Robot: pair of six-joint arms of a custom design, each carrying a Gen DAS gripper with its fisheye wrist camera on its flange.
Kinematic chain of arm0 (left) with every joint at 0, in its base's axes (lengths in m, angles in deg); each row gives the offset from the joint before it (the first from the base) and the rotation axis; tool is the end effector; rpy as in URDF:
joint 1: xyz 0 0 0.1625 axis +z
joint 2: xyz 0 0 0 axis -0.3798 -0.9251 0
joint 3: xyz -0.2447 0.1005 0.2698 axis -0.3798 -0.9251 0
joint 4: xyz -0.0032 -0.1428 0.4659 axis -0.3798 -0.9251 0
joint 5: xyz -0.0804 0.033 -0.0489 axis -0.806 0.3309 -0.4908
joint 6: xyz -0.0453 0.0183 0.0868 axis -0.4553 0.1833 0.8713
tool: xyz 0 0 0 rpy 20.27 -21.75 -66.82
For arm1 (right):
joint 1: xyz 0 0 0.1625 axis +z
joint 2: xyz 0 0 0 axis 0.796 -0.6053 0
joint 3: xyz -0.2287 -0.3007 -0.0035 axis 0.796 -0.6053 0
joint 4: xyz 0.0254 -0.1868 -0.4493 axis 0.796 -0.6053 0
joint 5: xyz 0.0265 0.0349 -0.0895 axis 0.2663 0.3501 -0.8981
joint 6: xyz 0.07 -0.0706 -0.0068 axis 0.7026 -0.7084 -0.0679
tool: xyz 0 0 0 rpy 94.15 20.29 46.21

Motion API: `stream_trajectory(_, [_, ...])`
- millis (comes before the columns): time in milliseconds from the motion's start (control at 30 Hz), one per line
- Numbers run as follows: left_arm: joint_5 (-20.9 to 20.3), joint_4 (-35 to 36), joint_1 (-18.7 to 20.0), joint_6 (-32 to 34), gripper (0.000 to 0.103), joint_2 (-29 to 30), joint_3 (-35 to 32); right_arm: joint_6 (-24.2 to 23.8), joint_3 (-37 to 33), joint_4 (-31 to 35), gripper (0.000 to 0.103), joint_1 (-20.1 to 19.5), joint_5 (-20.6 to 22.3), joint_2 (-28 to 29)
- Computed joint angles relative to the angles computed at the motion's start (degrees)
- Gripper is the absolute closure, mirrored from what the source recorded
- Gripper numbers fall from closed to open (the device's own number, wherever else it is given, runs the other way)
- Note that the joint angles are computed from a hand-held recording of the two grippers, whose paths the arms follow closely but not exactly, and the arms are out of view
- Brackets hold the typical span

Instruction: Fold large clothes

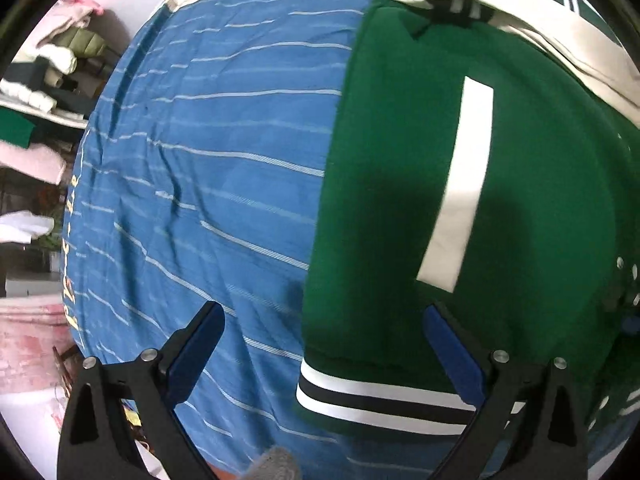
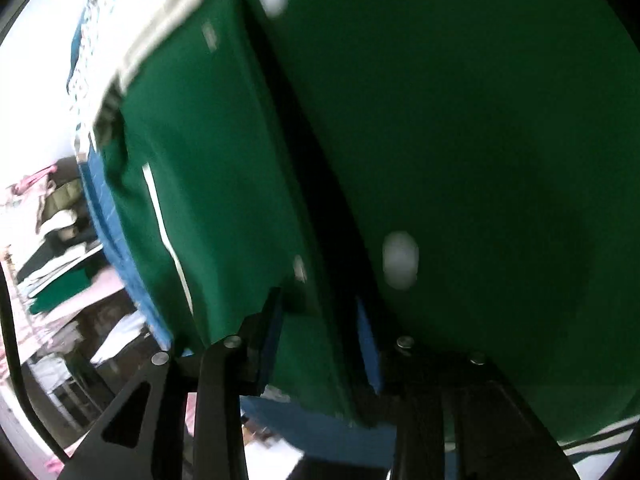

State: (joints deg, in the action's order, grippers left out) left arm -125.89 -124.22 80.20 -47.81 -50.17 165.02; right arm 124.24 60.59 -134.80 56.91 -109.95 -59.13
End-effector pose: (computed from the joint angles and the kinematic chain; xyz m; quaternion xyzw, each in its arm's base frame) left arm -0.0742 -0.5204 0.3000 0.3298 0.8173 0.0319 0.4715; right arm 0.2565 -0.3787 -0.0314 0.4928 0.8519 -0.1700 0.0497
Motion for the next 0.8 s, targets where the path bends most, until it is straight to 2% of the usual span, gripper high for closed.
stream_trajectory(33, [-0.2, -0.2, 0.0, 0.4, 0.0, -0.1, 0.1, 0.4, -0.2, -2.2, 0.066, 0.1, 1.1, 1.8])
stream_trajectory(67, [-0.4, 0.0, 0.1, 0.6, 0.0, -0.1, 0.0, 0.9, -0.8, -3.5, 0.072, 0.9, 0.6, 3.2])
stream_trajectory(100, [-0.6, 0.2, 0.1, 0.5, 0.0, -0.2, -0.1, 1.5, -1.2, -2.5, 0.096, 1.6, -0.6, 3.4])
stream_trajectory(167, [-1.0, -0.5, 0.0, 1.6, 0.0, -0.8, 0.0, 6.6, -1.4, 0.2, 0.098, 4.4, -4.2, 2.3])
stream_trajectory(267, [-1.2, -1.1, -0.3, 2.9, 0.0, -1.4, 0.8, 12.8, -2.3, 10.1, 0.098, 8.7, -10.6, -0.3])
stream_trajectory(300, [-1.5, -0.8, -0.2, 3.1, 0.0, -1.2, 0.7, 13.0, -1.1, 10.8, 0.098, 8.5, -10.1, -1.6])
stream_trajectory(367, [-2.2, -0.8, -0.2, 3.2, 0.0, -0.6, 0.1, 12.7, -0.7, 9.3, 0.097, 6.6, -7.0, -1.2])
stream_trajectory(467, [-2.2, -5.9, -0.7, 6.5, 0.0, -0.3, 0.6, 10.8, 0.1, 16.4, 0.086, 5.8, -6.0, -5.8])
stream_trajectory(533, [-1.9, -10.5, -0.6, 9.3, 0.0, 1.6, 0.4, 11.1, -1.8, 22.2, 0.07, 7.8, -8.9, -7.0])
stream_trajectory(600, [-1.8, -16.7, -0.5, 11.8, 0.0, 4.9, -0.4, 12.5, -2.9, 25.4, 0.062, 9.5, -11.5, -7.5])
stream_trajectory(733, [0.4, -34.4, -0.6, 20.8, 0.0, 13.9, -1.6, 16.9, -4.5, 34.1, 0.062, 11.0, -15.5, -9.0])
stream_trajectory(800, [1.9, -44.4, -0.5, 25.5, 0.0, 19.7, -3.4, 18.7, -4.6, 37.1, 0.062, 11.7, -19.2, -10.4])
